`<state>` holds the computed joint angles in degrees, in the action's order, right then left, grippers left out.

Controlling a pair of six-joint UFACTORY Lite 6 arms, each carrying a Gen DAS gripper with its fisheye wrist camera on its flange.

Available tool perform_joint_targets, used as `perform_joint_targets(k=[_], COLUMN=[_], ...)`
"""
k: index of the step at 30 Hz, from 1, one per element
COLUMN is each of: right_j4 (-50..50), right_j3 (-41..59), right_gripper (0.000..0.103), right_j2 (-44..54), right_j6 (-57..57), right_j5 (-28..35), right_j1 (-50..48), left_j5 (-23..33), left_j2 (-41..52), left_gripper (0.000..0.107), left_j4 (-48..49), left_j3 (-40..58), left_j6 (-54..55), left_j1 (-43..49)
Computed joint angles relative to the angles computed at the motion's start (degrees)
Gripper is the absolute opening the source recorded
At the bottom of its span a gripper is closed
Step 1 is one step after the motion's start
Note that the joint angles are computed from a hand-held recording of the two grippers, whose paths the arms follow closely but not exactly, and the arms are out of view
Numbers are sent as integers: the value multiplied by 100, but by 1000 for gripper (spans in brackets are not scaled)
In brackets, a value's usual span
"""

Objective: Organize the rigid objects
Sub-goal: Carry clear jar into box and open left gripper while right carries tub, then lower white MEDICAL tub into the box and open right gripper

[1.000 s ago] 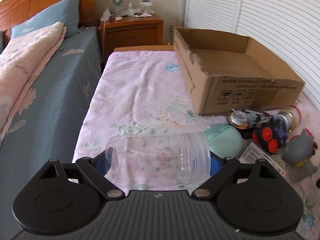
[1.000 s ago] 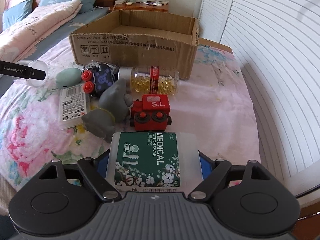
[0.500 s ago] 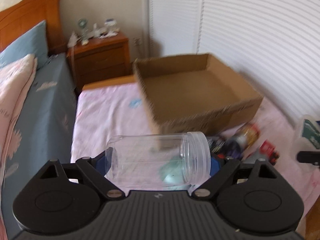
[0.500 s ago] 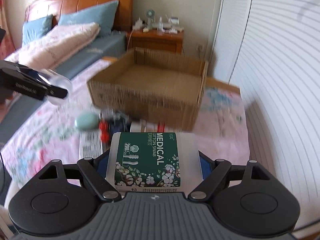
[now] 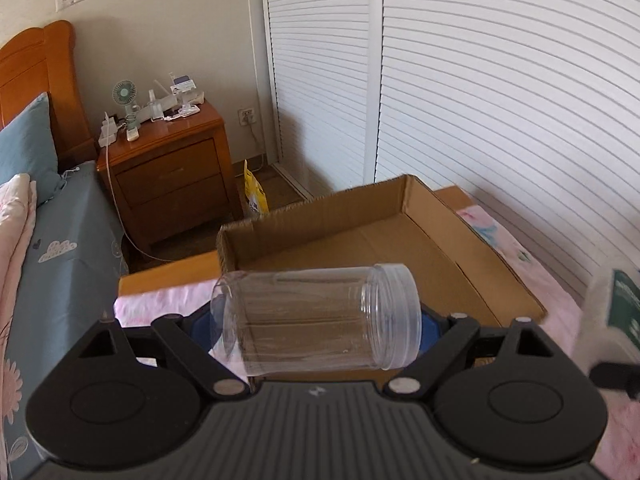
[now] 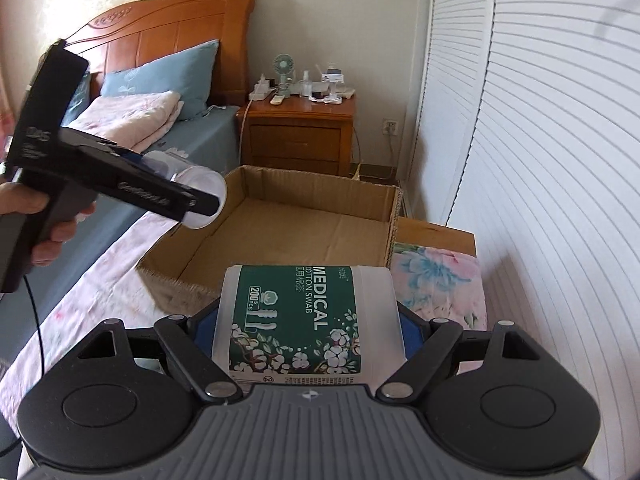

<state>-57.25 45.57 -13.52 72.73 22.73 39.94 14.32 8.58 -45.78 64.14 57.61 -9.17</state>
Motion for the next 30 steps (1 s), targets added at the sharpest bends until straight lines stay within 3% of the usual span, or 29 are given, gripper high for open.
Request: perform_joint_targets(k=[4,7,12,17,20,27,30], right_j4=[76,90,128,239,381,678,830], right_j3=[217,373,557,782,977,1578,1836], right_gripper=[86,86,86,86,86,82,82], right_j2=[311,578,842,1036,1171,1553,1827], right_j6=[-169,-235,-295,-431,-580,-907,-1129], right_j5=[-192,-320,-350,-304,-251,-145,-26], right_j1=[-326,-501,-549,-503,-463,-453,-440], left_j5=[-110,-230,-256,-299,-236,-436,-134], left_j2=[815,1335,1453,589,11,-1719,-2273], left_gripper=[91,98,98,98,99,101,101], left_j4=[108,366,560,-479,-668,-2577,-3073], left_j3=[778,1217,1216,221,-369,-2244,-2842], left_j6=[-347,-738,-1073,10,128,1995,2486], left_j1=[-100,-184,-153,-68,4,189,454])
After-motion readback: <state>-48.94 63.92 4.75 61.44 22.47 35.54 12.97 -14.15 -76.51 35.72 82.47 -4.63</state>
